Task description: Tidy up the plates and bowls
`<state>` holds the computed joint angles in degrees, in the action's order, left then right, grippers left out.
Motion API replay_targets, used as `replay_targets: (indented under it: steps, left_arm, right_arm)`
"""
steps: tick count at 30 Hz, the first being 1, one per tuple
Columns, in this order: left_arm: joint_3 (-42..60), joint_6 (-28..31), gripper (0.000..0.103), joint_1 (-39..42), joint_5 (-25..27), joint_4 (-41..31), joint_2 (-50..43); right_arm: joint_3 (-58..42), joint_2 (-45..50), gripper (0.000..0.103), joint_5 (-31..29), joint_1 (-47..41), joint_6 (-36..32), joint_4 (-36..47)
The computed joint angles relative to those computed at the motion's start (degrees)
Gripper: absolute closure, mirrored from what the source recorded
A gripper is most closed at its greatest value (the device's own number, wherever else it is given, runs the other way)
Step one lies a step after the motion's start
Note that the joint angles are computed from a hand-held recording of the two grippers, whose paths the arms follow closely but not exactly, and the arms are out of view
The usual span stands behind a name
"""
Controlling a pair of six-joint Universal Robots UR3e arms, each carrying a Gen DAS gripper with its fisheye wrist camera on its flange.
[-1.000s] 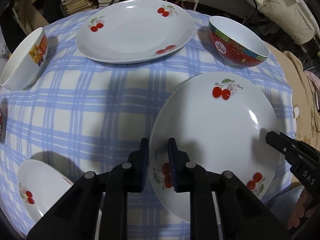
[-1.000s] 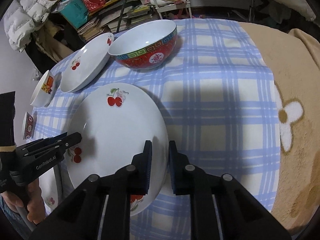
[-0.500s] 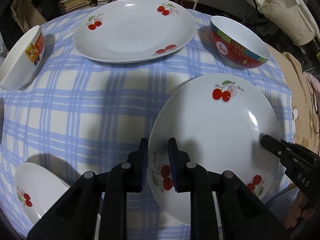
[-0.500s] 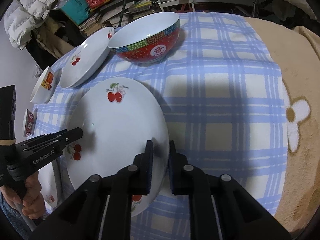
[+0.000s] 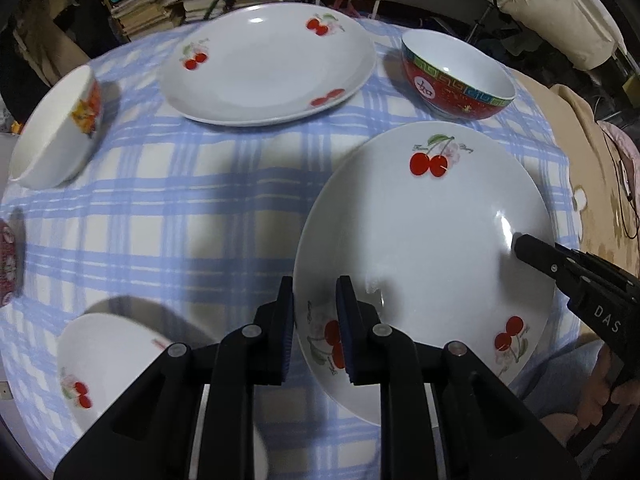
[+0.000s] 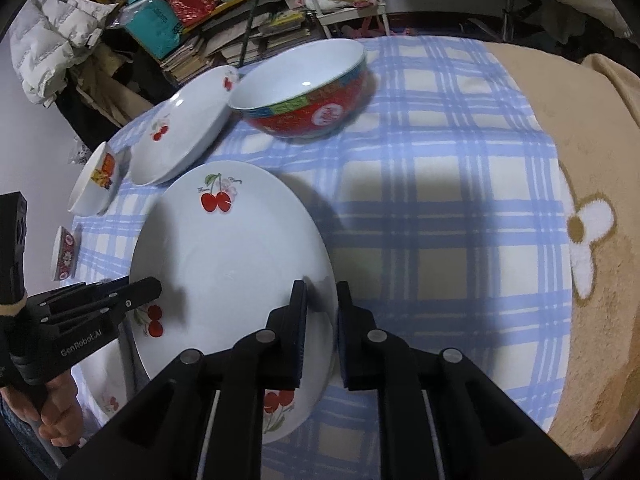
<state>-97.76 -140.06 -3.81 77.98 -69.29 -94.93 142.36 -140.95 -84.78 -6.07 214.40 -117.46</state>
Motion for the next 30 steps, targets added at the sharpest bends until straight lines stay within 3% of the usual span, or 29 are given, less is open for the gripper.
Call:
replay_targets:
  steps: [11,14,30]
  left_arm:
    - [-3.38,8.58,0.083,9.87,-1.62,-5.11,10.55]
    - [-5.38,11.70,0.083,13.36,-1.98,-4.32,13.20]
    - [-3.04,22.63,0.083,30.88,-4.21,-14.10,16.79]
  right_arm:
    - [-7.89,16.22,0.086,-7.82,17.43,11.55,-12.03]
    - [-10.17,20.23,0.086,-9.79,21.70,13.34,-15.32]
    - [-24.44,40.68,0.086,-15.26,36.17,20.20,-22.95]
